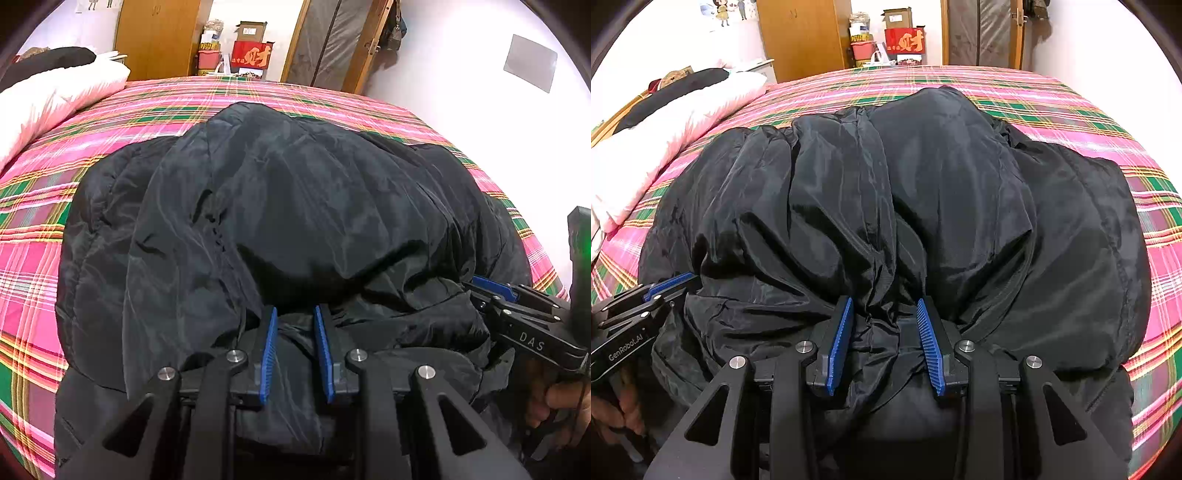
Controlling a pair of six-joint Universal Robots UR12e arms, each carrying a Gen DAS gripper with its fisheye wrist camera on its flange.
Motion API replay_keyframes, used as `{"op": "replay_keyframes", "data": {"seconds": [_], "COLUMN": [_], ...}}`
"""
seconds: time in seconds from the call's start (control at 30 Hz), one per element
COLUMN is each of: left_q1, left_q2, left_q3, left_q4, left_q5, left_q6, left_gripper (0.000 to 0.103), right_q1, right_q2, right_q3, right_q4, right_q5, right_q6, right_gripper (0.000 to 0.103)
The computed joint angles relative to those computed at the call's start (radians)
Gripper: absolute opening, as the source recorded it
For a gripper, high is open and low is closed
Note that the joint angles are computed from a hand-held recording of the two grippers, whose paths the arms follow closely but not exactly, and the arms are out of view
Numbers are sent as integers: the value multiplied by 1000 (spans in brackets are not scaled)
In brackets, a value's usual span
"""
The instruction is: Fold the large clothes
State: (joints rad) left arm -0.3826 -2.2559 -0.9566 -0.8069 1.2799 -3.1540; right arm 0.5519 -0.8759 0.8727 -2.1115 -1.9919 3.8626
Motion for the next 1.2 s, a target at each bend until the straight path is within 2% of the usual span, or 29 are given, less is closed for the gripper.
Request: {"op": "replay_keyframes", "data": {"seconds": [0.1,0.23,0.37,0.43,0.47,0.53,0.57,0.67,0.93,1.07,1.2], "left_q1": [-1,0,4,-2,-9,-25,-28,-22,-21,-17,-8], "left_q2": [2,2,67,87,88,77,70,64,63,91,144], "left_q3": [4,59,-21,-55,-61,-59,-58,-67,-82,-90,-142], "left_q4": [-14,-113,-31,-23,-32,-61,-71,-55,-22,-59,-39], "left_q5": [2,6,-40,-63,-62,-12,-4,-28,-28,-18,5], "left_q6": [-7,-33,-42,-20,4,56,58,39,41,34,33], "left_gripper": [24,24,23,23,23,23,23,23,24,24,23], "right_q1": [0,4,34,45,46,40,35,30,33,43,54], "right_q2": [2,-17,-59,-54,-46,-24,-20,-30,-27,-67,-117], "right_q3": [-8,-20,31,28,19,-5,-1,48,59,94,136], "right_q4": [11,41,-54,-55,-41,31,57,-4,-35,-32,-24], "right_q5": [1,15,-2,-2,17,68,87,99,88,87,67], "right_q6": [9,61,75,52,39,43,58,46,25,49,95], "right_gripper": [36,36,36,36,36,36,36,36,36,38,39]}}
